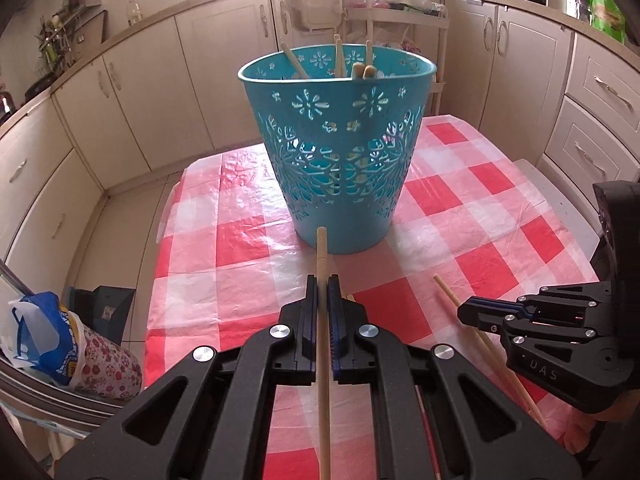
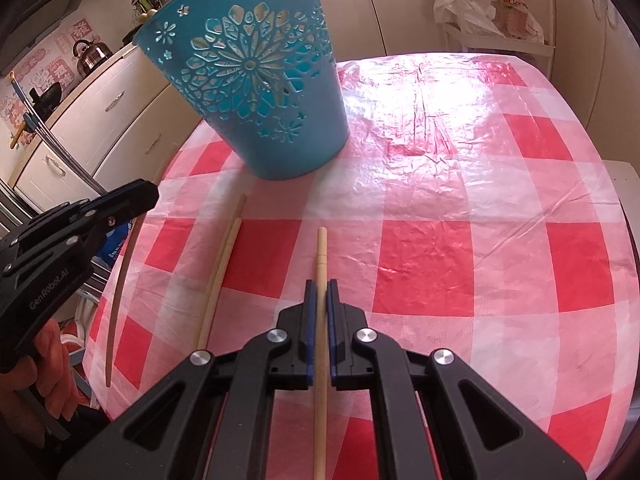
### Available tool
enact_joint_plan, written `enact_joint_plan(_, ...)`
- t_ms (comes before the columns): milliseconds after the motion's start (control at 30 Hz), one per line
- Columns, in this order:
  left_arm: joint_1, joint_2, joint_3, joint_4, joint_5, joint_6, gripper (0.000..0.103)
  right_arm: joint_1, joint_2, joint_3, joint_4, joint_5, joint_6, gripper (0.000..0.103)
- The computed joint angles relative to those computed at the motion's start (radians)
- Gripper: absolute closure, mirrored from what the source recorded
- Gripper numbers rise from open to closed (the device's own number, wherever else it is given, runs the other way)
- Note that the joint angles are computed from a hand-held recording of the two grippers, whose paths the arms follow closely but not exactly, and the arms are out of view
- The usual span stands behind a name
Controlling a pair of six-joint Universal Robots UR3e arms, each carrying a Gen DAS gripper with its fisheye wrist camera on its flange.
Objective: Organize utensils
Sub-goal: 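Lift the stick into the teal bin and open the left gripper while the right gripper holds its stick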
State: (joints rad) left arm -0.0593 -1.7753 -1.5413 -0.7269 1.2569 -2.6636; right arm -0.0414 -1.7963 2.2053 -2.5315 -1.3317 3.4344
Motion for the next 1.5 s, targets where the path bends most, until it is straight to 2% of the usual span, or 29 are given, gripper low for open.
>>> enact_joint_plan(467,0.030,0.069,-0.017,0.036,-0.086,-0.022,0.098,-0.049,-0.030,0.038,-0.004,0.063,-0.005,0.097)
enact_joint_plan(733,0.103,0.121,-0.035,0.136,-0.233,-0.097,0.098,-0.077,-0.067,0.056,0.002,0.096,-0.004,0.097)
enact_joint_plan(900,0.158,0.090,0.035,0.244,-0.335,-0.257,0.098,-0.080,-0.077,0.052,0.012,0.112,-0.002,0.097)
enact_joint_plan(1167,0.179,-0.050,0.235,0.498,-0.370,-0.560,0.098,-0.110,-0.116,0.070,0.032,0.137,-0.006,0.097)
enact_joint_plan(1267,0.153,-0.129,0.343,0.551,-0.344,-0.645,0.098,-0.113,-0.117,0.069,0.036,0.140,-0.008,0.097)
enact_joint_plan(1433,0.081,-0.286,0.562,0.603,-0.245,-0.713,0.098,-0.108,-0.103,0.066,0.033,0.142,-0.006,0.097)
enact_joint_plan(1500,0.053,-0.374,0.693,0.584,-0.208,-0.731,0.098,-0.106,-0.094,0.066,0.027,0.144,0.000,0.097)
